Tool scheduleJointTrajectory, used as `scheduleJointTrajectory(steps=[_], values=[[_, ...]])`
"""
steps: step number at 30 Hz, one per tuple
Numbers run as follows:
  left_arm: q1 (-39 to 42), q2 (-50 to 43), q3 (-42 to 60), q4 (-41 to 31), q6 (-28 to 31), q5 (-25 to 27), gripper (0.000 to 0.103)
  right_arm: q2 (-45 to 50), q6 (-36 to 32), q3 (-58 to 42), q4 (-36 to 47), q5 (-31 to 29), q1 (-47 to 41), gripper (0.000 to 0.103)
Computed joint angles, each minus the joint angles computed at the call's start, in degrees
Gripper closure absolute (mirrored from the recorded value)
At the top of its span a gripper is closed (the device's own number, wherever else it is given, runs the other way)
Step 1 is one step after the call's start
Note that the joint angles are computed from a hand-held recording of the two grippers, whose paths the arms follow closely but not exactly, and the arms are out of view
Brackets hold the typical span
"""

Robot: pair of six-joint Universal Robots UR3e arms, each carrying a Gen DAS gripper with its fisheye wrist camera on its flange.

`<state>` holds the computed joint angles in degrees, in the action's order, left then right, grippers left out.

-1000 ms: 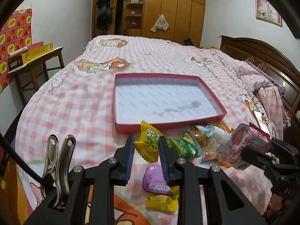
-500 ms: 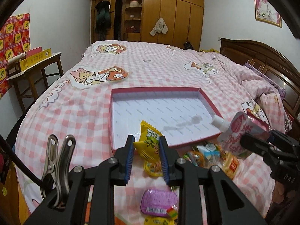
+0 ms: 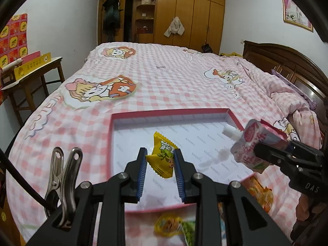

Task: Organize snacks
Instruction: 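Carry the yellow packet and pink bag up and over the red tray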

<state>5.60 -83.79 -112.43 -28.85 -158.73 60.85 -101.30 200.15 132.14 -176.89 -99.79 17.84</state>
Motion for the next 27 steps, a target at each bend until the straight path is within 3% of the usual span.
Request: scheduleJointTrajectory(steps=[7,20,27], values=[[-5.5,-10.6,9.0,2.3,-2.8,5.2,0.076,3.3,-3.6,-2.9,1.0,6.1,-6.6,0.056],[-9.3,-24.2,22.5,0.2,-5.5,9.4,0.076,9.5,-5.9,-5.1,0.3,16.1,-17.3,0.056],[-10.8,-28.8,25.7,0.4,-6.7,13.9,0.076,11.3,-6.0,-5.0,-1.7,18.0,-19.3,0.056]])
